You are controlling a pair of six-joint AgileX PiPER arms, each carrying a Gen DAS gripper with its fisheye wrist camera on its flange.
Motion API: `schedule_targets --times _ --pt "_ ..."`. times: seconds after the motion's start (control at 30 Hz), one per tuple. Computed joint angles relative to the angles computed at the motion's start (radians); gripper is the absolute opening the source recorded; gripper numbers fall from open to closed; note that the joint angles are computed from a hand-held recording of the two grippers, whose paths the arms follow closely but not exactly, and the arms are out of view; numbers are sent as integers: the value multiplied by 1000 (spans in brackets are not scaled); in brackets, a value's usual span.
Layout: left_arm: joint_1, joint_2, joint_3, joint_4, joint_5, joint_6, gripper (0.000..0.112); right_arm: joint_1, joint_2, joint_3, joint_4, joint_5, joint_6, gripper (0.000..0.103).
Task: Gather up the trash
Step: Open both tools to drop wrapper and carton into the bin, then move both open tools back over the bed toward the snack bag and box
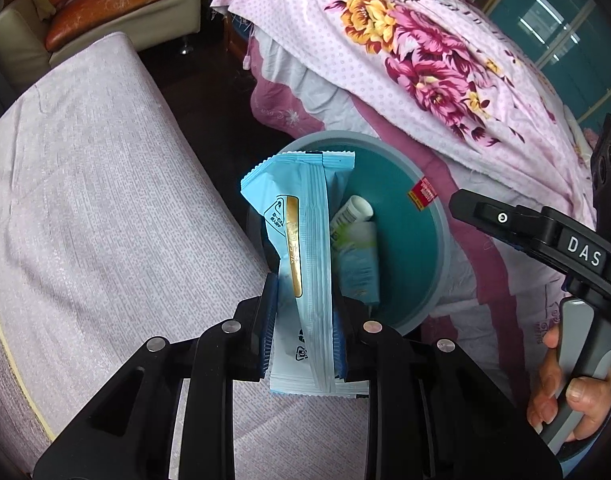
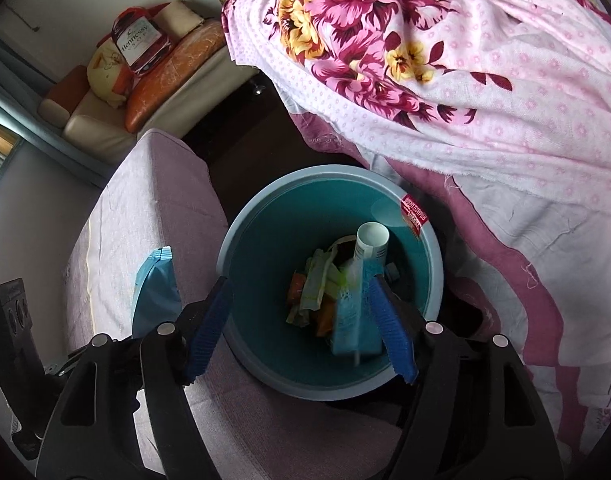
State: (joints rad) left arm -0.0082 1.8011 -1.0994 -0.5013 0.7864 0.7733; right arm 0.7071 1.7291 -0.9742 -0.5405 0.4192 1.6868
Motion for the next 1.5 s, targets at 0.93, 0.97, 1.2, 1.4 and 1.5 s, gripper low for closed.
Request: schedule_targets --times 0.93,0.97,1.2,1.4,1.5 --pt "-28 -3 3 -43 -17 2 88 77 -39 -51 -29 245 33 76" --pt "-21 -4 5 -41 -16 3 88 87 -34 -59 -40 258 37 76" --pt "39 -18 29 -35 1 22 89 123 -3 -126 -25 322 -7 76" --pt "104 -53 60 -56 22 74 89 159 20 -194 7 378 -33 76" --pt "147 -75 79 -66 38 110 89 184 38 -234 16 409 -34 80"
